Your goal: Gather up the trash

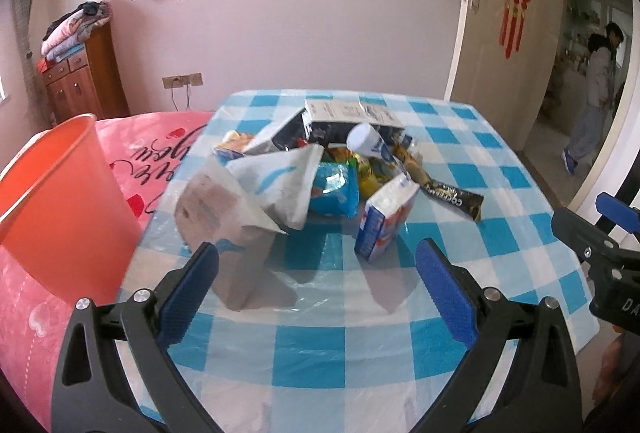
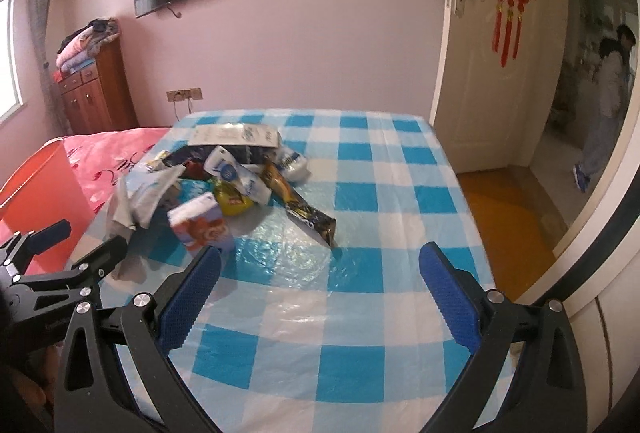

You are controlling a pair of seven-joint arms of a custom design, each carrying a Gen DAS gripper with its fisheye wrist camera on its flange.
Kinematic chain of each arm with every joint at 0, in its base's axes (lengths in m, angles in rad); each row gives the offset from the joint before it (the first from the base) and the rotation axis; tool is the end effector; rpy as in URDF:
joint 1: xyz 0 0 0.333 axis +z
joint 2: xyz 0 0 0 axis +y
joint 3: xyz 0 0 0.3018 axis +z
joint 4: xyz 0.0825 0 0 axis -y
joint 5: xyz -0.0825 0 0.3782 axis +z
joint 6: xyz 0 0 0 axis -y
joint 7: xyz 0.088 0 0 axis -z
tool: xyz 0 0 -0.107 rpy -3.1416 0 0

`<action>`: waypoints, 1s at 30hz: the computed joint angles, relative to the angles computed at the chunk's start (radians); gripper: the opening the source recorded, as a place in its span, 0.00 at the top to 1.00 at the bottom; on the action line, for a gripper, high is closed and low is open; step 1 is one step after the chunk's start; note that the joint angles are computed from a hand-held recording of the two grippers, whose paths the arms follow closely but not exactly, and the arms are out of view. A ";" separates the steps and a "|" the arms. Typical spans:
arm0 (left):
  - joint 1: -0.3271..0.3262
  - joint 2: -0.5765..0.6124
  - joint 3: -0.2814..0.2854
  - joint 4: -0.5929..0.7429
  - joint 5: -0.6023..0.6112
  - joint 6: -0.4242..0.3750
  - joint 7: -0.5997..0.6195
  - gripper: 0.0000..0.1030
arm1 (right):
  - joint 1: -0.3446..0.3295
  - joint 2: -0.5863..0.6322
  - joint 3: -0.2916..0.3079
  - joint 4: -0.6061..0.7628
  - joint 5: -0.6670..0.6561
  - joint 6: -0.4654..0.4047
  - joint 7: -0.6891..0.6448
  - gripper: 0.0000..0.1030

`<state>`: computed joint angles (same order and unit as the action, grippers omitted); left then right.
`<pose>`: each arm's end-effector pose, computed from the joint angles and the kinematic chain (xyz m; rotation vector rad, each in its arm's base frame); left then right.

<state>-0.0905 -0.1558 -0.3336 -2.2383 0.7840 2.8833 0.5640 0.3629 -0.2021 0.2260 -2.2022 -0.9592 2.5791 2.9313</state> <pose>0.4693 -0.2637 0.4979 -1.6058 1.8111 -0.8846 0.4285 0.3102 0.5112 -1.6189 1.7375 -0.8296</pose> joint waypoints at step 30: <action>0.127 -0.108 -0.103 -0.079 -0.064 0.028 0.055 0.04 | -0.023 -0.059 0.028 -0.039 -0.064 0.102 0.058 0.05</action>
<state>0.0361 -0.2639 -0.4368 -2.3171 0.7204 2.9111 0.6192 0.3397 -0.2614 0.2537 -2.2410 -1.0234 2.6815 2.9892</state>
